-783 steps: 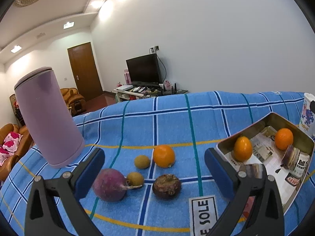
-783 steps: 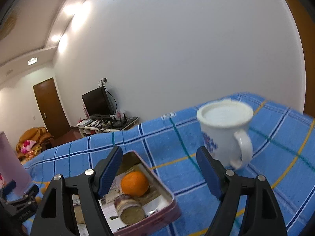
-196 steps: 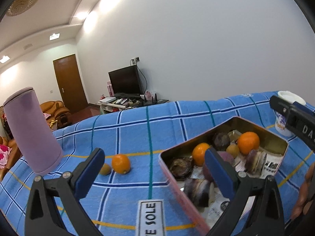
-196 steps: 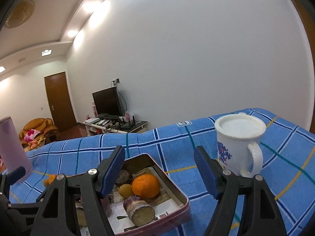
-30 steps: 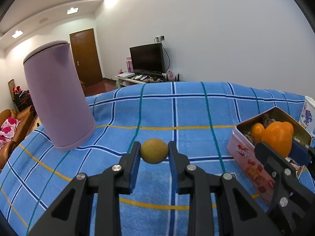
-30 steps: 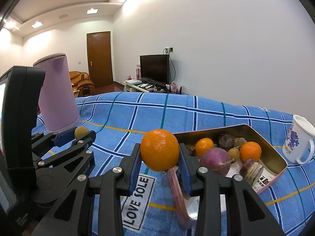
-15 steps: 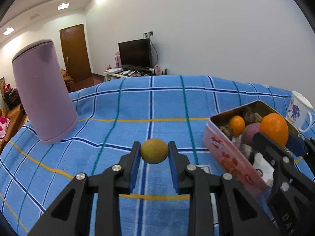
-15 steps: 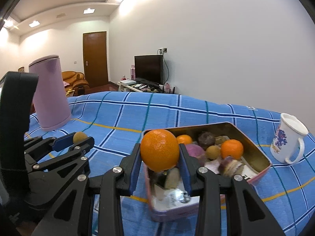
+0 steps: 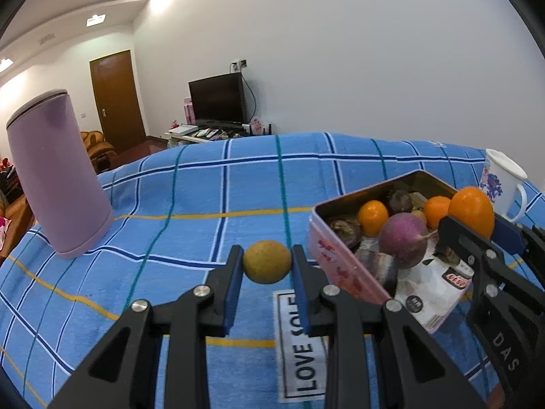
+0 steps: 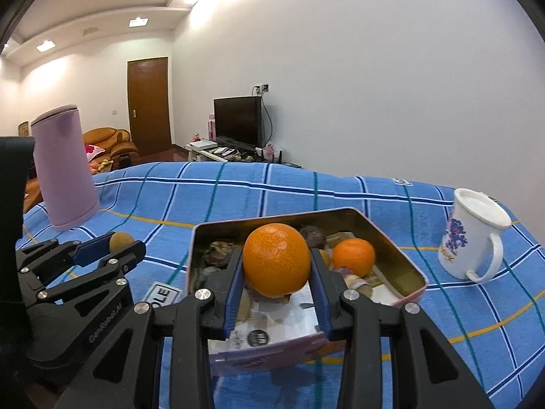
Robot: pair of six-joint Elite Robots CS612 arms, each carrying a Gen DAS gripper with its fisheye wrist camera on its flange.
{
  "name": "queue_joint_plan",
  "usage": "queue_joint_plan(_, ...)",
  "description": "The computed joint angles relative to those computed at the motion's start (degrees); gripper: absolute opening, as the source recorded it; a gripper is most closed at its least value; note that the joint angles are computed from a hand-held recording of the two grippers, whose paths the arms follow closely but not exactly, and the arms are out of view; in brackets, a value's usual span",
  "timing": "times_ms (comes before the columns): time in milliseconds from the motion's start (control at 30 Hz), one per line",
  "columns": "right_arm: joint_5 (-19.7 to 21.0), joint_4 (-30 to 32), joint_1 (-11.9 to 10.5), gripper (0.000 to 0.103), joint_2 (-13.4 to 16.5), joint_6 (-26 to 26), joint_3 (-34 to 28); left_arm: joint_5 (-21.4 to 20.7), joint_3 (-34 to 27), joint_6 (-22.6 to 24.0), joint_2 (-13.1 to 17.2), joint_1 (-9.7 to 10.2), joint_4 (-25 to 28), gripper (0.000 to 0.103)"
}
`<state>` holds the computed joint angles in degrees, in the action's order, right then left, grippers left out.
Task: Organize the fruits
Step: 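Carry the orange and brown fruit over the pink tin with both tools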
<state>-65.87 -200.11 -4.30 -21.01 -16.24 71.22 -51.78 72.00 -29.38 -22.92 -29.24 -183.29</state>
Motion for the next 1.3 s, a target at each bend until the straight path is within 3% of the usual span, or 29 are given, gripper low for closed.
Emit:
queue_joint_plan(533,-3.1,0.8,-2.0,0.038,0.9,2.6,-2.6,-1.8,-4.2,5.6,1.7,-0.72,-3.2,0.030)
queue_joint_plan(1033,-7.0,2.8,-2.5,0.038,2.6,4.8,-7.0,-8.9,-12.2,7.2,5.2,-0.91,0.9,0.030)
queue_joint_plan(1300,-3.1,7.4,-2.6,0.038,3.4,4.0,-9.6,-11.9,-13.1,6.7,5.7,-0.48,1.8,0.030)
